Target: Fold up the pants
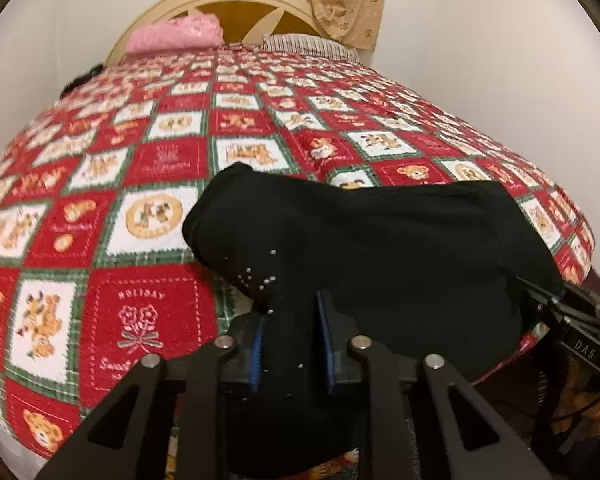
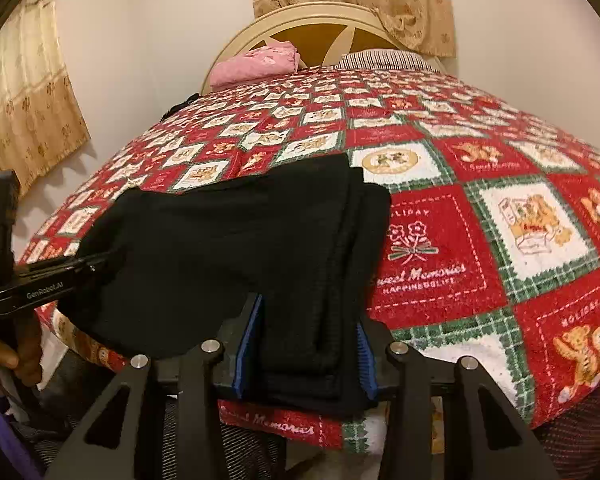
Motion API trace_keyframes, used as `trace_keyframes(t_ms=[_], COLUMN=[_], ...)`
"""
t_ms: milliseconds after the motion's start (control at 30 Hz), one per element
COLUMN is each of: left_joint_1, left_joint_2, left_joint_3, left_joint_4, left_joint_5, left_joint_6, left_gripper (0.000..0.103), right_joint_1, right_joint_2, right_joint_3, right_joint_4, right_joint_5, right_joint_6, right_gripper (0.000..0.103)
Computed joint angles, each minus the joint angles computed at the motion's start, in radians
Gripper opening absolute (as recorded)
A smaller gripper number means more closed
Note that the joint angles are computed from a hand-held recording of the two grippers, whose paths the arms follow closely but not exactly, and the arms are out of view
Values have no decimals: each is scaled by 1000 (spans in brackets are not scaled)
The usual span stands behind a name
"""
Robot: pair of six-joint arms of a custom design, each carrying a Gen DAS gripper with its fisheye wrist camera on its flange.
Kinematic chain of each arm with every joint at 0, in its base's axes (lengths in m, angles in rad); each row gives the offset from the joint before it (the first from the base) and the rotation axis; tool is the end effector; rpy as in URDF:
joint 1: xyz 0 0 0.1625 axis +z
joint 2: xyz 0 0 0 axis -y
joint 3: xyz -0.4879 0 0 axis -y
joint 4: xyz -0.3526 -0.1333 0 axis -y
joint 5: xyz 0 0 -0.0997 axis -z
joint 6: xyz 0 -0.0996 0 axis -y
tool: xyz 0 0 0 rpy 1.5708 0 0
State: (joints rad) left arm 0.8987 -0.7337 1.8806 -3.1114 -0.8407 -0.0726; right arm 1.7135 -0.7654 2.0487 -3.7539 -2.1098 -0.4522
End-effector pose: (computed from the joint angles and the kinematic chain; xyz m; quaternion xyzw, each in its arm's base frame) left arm -0.2347 -0.6157 0.1375 0.2038 0.8958 -0.2975 0.2596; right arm 0.1639 -0.5632 0.1873 0.1437 -0.8638 0.3772 0.3015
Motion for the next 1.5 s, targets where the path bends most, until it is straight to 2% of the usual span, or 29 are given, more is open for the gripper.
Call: trace_keyframes(t_ms=[167, 333, 600, 967, 1200, 1500], left_joint_1=[-2, 13, 0, -6, -2, 6], left_joint_2=[-6, -24, -15, -17, -8, -15], left_joint_3=[12, 10, 4, 3, -14, -17], left_joint_4=[-55, -73, -97, -139, -100, -98], left_joint_5=[-6, -47, -4, -16, -29, -49], left_joint_6=[24, 13, 59, 91, 77, 67], left_gripper=[16, 14, 14, 14, 14, 14], right_joint_1=[55, 81, 94, 114, 105, 102], right_joint_2=[48, 55, 78, 84, 83, 78], right_joint_3=[-19, -28, -58, -78, -81, -86], right_joint_4=[-118, -157, -153, -189, -184, -176], right_joint_5=[-69, -66, -93, -111, -130, -117], right_joint_6=[-145, -185, -189, -220, -211, -209], right_gripper=[33, 32, 31, 31, 31, 31])
